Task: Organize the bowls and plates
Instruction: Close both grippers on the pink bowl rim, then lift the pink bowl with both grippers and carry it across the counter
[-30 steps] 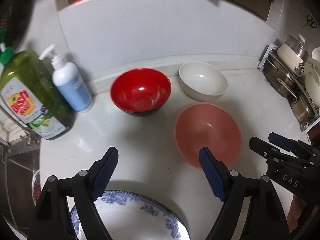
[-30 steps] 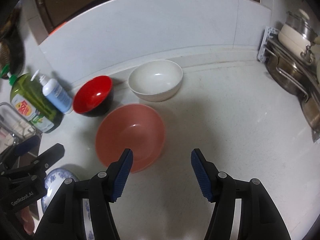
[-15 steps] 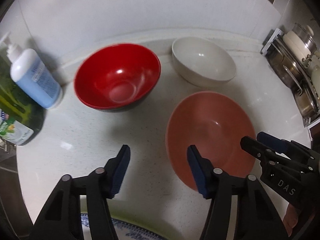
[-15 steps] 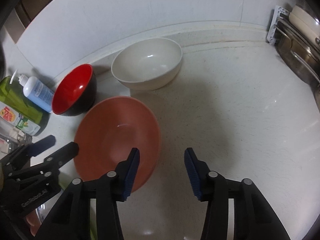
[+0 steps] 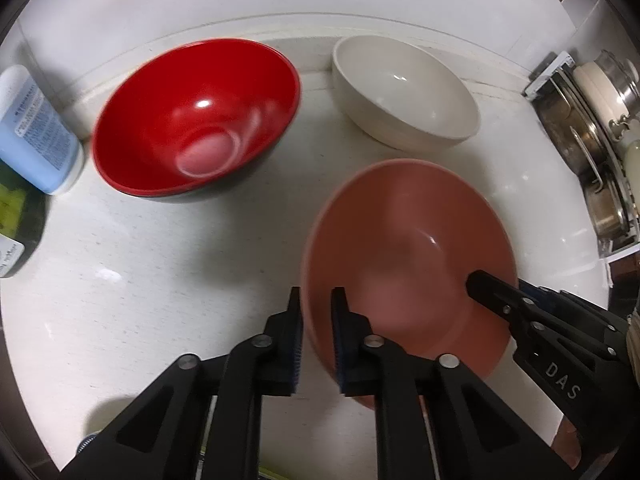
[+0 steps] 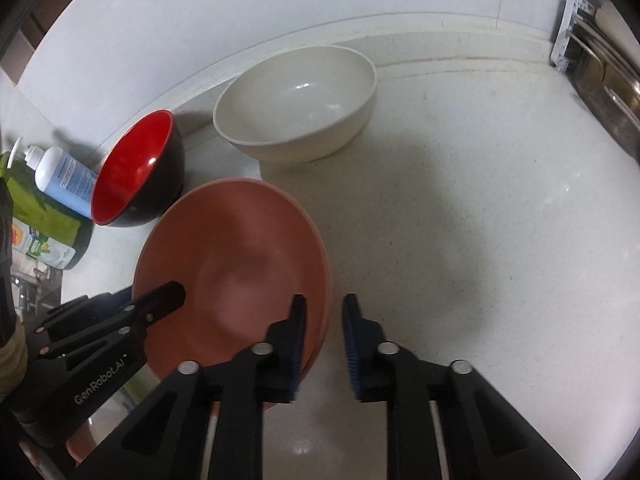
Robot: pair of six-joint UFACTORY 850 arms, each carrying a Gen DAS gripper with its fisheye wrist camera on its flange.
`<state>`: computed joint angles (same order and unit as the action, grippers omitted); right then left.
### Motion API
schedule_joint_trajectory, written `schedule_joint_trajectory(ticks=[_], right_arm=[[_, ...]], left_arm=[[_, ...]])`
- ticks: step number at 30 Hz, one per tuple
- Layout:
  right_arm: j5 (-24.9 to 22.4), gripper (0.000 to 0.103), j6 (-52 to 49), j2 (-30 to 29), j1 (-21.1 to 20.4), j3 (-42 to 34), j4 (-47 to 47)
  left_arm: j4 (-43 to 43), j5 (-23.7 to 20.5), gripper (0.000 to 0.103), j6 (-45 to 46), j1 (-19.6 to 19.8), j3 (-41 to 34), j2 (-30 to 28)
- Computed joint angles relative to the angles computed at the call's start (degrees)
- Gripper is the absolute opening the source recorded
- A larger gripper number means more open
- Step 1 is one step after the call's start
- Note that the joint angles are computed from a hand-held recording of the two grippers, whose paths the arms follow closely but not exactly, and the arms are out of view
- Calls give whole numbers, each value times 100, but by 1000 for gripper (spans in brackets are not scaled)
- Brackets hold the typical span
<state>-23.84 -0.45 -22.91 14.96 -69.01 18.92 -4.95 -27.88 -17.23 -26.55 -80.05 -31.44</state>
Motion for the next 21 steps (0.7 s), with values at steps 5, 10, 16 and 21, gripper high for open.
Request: schedule_joint_trajectory(ticks=[5,10,16,21], right_arm=[[-17,12,90,-9,20,-14,-152],[30,11,235,44,48,40,-313],[136,11,285,316,49,251,-373],[249,11,441,689,68,577,-567]], left_arm=[[-85,28,13,-56,-8,20,9],[-3,36,13,-230,-49,123,117],[79,199,13,-506,-179,352,407],[170,291,13,-678,-316,599,702]])
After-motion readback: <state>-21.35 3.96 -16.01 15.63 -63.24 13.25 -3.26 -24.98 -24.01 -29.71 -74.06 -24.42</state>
